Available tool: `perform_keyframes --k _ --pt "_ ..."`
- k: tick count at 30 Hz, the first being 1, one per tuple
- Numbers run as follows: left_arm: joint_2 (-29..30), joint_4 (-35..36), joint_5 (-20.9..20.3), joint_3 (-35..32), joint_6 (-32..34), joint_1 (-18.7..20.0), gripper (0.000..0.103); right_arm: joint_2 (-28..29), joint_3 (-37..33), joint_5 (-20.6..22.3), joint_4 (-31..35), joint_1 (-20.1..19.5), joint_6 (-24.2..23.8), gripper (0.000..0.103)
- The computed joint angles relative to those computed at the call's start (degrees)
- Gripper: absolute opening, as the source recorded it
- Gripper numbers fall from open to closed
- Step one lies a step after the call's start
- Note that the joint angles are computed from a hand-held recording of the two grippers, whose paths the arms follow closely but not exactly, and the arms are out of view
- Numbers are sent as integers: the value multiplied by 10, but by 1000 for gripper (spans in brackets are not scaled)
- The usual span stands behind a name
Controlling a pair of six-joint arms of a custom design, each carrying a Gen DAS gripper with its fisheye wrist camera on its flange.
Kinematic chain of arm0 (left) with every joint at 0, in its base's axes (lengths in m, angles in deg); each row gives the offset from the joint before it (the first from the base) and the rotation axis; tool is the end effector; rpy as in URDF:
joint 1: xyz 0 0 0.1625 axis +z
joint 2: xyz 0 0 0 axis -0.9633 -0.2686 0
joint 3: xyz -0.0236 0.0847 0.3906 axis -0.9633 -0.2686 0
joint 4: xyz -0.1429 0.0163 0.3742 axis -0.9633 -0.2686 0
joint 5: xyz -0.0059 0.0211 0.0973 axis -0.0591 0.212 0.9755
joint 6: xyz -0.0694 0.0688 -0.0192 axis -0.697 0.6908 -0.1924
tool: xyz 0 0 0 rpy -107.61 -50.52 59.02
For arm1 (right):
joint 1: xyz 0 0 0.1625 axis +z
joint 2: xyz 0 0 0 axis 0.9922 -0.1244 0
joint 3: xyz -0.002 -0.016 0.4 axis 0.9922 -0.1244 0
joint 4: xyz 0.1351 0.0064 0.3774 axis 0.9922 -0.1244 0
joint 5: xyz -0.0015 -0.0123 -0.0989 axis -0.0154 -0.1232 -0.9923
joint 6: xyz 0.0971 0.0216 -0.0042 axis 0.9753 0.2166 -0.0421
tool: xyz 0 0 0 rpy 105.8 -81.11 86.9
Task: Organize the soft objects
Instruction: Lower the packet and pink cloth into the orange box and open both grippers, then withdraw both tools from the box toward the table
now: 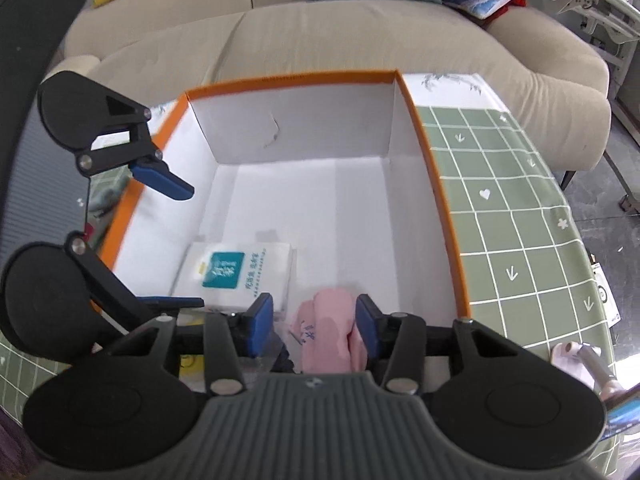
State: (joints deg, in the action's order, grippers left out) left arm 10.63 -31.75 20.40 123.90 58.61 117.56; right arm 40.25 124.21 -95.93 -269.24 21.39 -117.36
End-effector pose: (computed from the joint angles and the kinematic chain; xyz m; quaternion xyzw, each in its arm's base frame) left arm -0.1851 -0.4598 0.1279 0.4403 0.7743 0.0236 0.4540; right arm 0.2152 -0.4820 0.0540 0.3150 -0.9048 0.1553 0.2410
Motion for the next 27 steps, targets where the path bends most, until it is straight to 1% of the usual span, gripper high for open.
perform_keyframes --k 2,7,11,14,16,19,21,23,25,27 --pt "-17 2 3 10 -14 -10 88 -8 13 1 -11 7 2 46" --pt "-84 -25 -1 51 -43 -37 87 -26 43 3 -58 28 5 47" --pt "-142 -26 8 90 -80 -73 87 -37 70 7 -103 51 2 47" --pt "-197 -3 10 119 -131 -104 87 -45 92 8 -138 72 -5 51" --pt "-235 8 12 142 -173 -123 87 -54 105 13 -142 83 1 53" --pt "-304 55 23 176 -255 -163 87 -60 126 15 -164 101 13 53" --pt "-358 105 31 197 -331 -195 87 -59 141 18 -188 114 18 54" --pt "-413 165 31 212 -404 -227 87 -58 156 27 -208 124 21 59" --pt "-468 250 23 220 -479 -261 87 -58 166 38 -213 133 29 60" --pt "-518 351 11 222 -563 -297 87 -57 171 40 -205 143 44 60"
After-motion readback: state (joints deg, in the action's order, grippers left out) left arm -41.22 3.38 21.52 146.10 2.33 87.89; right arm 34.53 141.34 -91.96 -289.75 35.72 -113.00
